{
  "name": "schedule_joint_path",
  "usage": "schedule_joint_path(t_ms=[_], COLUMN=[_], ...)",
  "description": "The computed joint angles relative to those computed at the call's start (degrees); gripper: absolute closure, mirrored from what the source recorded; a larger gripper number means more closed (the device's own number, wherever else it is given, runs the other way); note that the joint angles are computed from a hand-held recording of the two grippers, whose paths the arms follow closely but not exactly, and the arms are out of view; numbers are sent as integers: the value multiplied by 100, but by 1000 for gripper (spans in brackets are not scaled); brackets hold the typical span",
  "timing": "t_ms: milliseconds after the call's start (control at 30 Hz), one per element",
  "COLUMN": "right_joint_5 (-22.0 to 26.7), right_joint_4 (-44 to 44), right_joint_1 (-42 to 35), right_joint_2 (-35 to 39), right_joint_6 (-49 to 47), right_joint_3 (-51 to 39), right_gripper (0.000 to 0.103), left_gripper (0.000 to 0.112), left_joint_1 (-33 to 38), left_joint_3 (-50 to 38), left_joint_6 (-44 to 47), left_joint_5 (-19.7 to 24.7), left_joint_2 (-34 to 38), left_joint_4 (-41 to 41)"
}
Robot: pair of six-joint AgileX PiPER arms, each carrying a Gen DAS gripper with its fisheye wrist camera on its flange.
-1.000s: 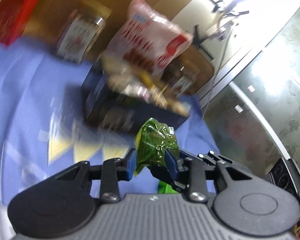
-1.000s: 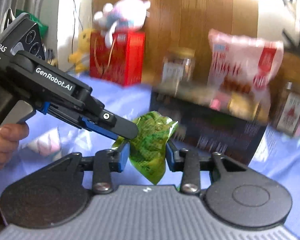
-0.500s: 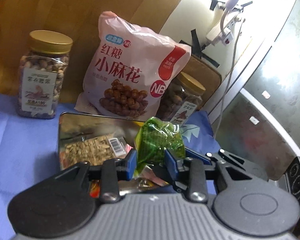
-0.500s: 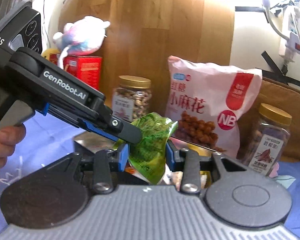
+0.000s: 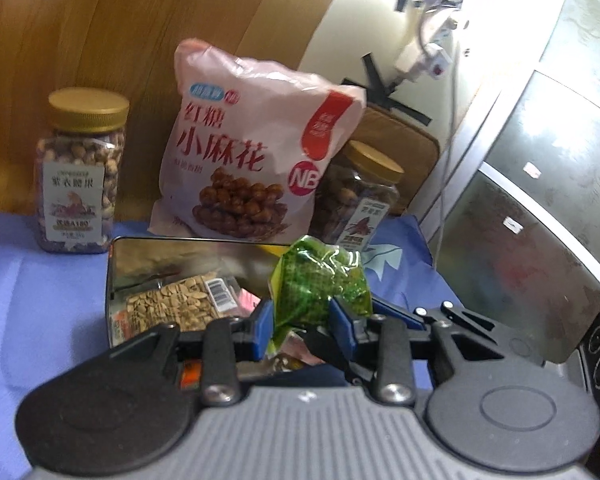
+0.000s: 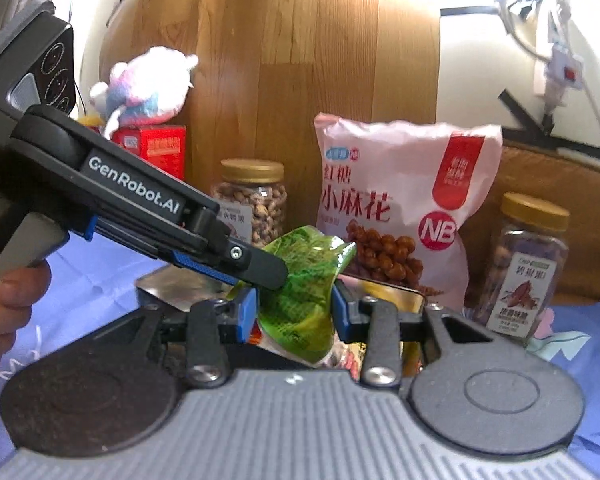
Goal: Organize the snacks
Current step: 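Carry the dark-green packet back and set it on the table, open left gripper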
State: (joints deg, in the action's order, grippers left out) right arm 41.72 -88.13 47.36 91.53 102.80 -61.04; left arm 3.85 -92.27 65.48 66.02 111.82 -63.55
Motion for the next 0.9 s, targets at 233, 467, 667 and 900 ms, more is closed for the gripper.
schedule_joint_path(t_ms=[233,467,667,900], right_joint_5=[1317,1644,937,1323], right_joint_4=[44,709,1269,1535], right_joint_1=[1182,2034,2123,2414], right_joint_2=[-123,-146,41,646], right_joint_6=[530,858,1037,529], right_joint_3=[212,384,388,-141], right_gripper=[62,61,63,49], left_gripper=[80,79,78,78], left_joint_1=[397,803,1127,1241], left_joint_3=[1709,3264,3970,4557], left_joint_6=[1098,1930,2144,2889], left_joint_5=[-180,-553,-1060,-2491], left_joint_2=[-1314,-2228,-2417,-2594], left_joint_4=[-208,73,381,-44])
